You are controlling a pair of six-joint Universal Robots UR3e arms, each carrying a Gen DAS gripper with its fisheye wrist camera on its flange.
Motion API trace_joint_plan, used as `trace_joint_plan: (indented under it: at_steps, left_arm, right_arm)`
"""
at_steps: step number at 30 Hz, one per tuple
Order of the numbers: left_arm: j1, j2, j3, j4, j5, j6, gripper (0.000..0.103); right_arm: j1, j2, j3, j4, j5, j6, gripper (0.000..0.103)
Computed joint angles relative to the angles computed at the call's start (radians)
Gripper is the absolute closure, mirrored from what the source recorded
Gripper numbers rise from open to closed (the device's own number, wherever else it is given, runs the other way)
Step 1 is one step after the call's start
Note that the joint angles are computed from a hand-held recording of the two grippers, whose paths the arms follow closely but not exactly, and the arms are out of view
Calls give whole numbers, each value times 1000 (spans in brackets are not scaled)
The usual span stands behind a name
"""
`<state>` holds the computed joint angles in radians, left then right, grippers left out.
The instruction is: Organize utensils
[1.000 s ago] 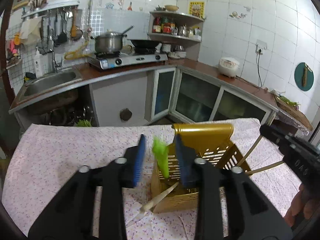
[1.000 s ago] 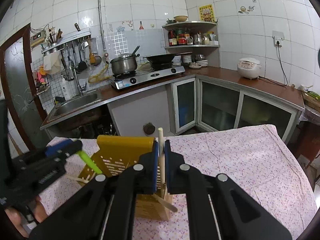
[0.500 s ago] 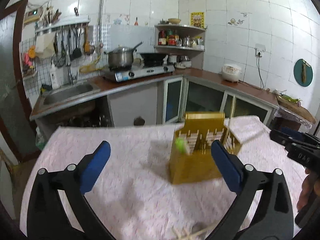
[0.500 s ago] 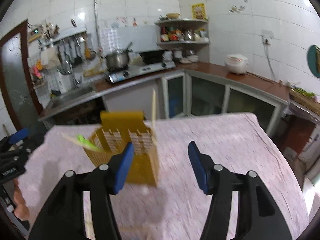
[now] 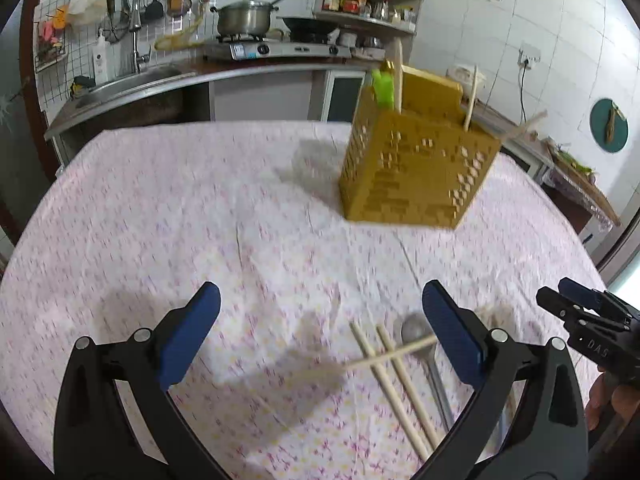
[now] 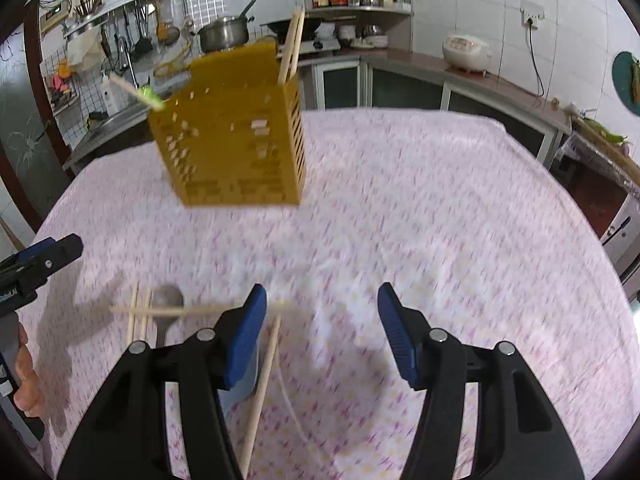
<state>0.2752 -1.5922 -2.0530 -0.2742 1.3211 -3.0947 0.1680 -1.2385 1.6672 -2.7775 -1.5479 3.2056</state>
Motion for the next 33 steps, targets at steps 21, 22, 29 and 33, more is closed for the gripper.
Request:
trace_joint_plan:
  at_steps: [21, 22, 29, 33]
  left_arm:
    - [-19, -100, -22, -42, -52, 130, 56]
    - [-14, -96, -29, -38, -57, 134, 56]
    - [-12, -58, -32, -95, -77, 158, 95]
    - [14, -24, -53, -128, -88, 165, 103]
  right_arm:
    - [32, 30, 98, -15, 29, -11, 66]
    - [32, 32, 94, -14, 29, -16, 70]
    - [17, 42, 51, 30, 53, -34, 90]
    - [10, 44, 39, 40, 60, -38, 91]
